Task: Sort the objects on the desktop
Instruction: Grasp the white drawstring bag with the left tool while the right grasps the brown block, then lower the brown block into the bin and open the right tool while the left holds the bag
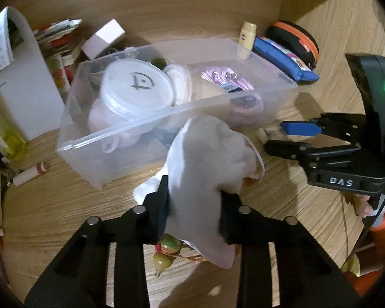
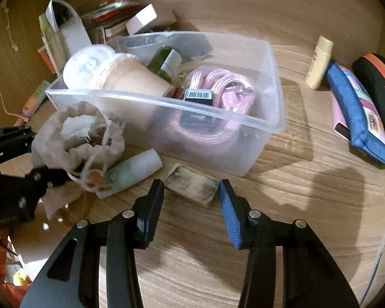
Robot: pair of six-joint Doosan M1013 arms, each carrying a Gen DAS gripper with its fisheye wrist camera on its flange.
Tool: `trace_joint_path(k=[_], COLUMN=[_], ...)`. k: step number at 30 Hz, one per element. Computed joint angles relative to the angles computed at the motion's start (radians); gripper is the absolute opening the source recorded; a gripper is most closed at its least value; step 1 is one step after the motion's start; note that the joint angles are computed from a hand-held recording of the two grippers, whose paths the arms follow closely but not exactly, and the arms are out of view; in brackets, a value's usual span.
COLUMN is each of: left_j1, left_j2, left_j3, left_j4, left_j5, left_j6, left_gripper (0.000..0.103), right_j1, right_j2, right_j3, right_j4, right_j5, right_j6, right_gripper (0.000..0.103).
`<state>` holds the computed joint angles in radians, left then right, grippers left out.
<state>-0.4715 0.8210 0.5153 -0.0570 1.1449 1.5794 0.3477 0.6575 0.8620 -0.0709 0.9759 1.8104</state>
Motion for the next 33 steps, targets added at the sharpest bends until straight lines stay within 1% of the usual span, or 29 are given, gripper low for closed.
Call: trace_joint_path(k=[5,8,12,16,22,27,33], left_j1=[0.003,0.002,0.0,0.001,0.005,0.009,0.008], left_j2=[-0.044,-0.064,-0.091,-0.1,-0.098,-0.072,-0.037], left_j3=[0.062,0.085,0.117,0.116,0.08,0.008,-0.081], left_j4=[0.003,0.003,0.014,0.01,0.0,-0.001,0.017], left_j5=[-0.056,-0.082,-0.127,-0.148,-0.169,-0.166,-0.171], left_j6=[-0.018,-0.012,-0.019,-0.028,-0.029,-0.031,-0.027], left_gripper=[0.016,0.01,0.007,0.006,0.005,0.005,0.005], right_j1=[-0.003,-0.006,-0.007,-0.008,-0.006,-0.006,-0.012], right_j2=[-0.044,-0.053,-0.064,-0.074,-0.071,-0.075,-0.059], right_j3=[0.053,0.048,0.037,0.037,0.02,0.014,-0.02], right_j4=[0.007,0.011,0.011,0.019,0.022,0.016,0.02], right_j5=[-0.058,-0.068,-0.087,-0.111,-0.134,-0.151,-0.152], right_j6=[0.018,0.014,0.005,-0.006,-0.011,-0.003,0.001], right_gripper=[0.041,0.041,0.041,0.041,0.041,0.041,0.041])
